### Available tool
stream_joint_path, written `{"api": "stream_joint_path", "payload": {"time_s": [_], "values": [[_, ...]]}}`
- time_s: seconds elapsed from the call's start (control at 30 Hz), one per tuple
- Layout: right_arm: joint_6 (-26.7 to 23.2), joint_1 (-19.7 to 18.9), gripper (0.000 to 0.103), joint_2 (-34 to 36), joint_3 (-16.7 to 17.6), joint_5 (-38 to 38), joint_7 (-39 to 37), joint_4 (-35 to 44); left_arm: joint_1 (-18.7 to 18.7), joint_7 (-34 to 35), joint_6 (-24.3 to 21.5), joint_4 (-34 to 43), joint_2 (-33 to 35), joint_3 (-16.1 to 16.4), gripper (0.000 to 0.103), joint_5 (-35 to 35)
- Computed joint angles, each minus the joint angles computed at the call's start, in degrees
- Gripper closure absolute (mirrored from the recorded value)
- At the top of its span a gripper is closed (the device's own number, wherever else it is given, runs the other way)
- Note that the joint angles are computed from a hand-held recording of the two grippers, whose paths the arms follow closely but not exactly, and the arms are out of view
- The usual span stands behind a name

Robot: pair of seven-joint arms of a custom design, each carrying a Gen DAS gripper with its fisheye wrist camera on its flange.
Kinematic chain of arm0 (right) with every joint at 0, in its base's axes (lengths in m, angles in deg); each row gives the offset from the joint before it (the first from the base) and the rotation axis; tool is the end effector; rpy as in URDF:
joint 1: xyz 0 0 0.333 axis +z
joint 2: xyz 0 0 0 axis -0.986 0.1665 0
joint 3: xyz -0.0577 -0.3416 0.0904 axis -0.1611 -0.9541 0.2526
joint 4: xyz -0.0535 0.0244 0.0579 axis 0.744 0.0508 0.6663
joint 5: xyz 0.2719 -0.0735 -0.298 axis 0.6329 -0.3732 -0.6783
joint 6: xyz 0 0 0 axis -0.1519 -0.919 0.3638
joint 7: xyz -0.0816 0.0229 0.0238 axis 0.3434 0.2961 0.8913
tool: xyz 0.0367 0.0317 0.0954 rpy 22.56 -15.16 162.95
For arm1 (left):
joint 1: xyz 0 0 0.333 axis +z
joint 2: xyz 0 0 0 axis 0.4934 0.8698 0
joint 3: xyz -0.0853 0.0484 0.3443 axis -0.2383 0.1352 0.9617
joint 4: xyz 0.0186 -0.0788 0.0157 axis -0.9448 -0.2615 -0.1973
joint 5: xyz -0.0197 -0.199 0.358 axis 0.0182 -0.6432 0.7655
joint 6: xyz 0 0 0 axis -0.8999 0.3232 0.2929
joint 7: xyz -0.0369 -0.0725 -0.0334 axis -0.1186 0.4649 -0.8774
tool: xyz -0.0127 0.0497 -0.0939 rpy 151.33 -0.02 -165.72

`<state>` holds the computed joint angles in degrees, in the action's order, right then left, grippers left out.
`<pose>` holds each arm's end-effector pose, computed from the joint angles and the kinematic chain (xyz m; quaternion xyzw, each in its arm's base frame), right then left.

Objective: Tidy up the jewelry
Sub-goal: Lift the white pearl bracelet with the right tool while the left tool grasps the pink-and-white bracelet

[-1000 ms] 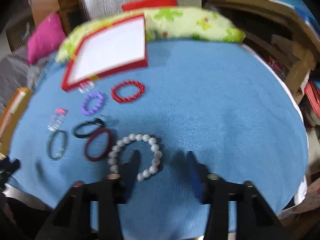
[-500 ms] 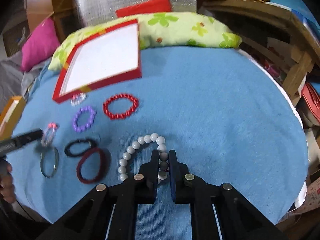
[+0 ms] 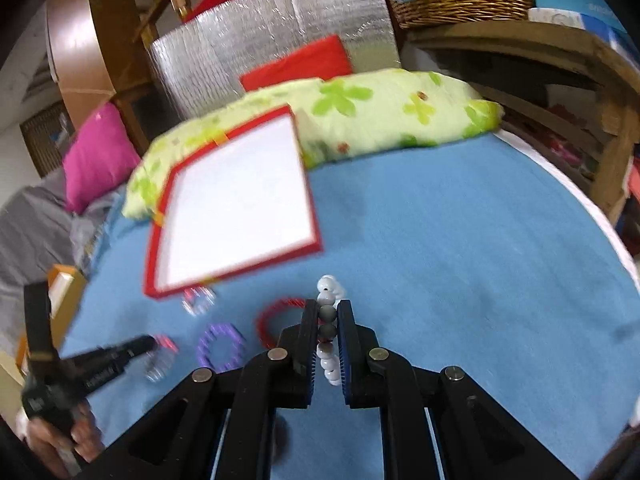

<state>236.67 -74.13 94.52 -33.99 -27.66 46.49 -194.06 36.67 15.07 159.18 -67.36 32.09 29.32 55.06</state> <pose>0.6731 0.1075 0.4265 -0.6532 0.6242 -0.1787 0.3896 0.6525 -0.1098 0.4180 -0.6960 0.6312 -0.2973 0.1695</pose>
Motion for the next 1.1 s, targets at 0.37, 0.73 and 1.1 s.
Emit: {"api": "stream_joint_path", "payload": {"time_s": [0.37,0.73,1.1], "values": [[-10.0,-1.9,0.092,9.2,4.8,13.8,-11.5,17.8,8.0,2.0,1.9,5.1,3.7,-8.2,0.099,-1.1],[-11.7,-1.2,0.092,16.3,3.5,5.2,0.5,25.3,0.5,5.4,-6.3,1.4,1.4,-2.2,0.040,-3.0],[-9.6,-2.5,0.092,15.8,5.1,8.2,-2.3,24.7,-4.4,1.0,-3.5,1.6,2.5,3.3,0.089,5.7]]}}
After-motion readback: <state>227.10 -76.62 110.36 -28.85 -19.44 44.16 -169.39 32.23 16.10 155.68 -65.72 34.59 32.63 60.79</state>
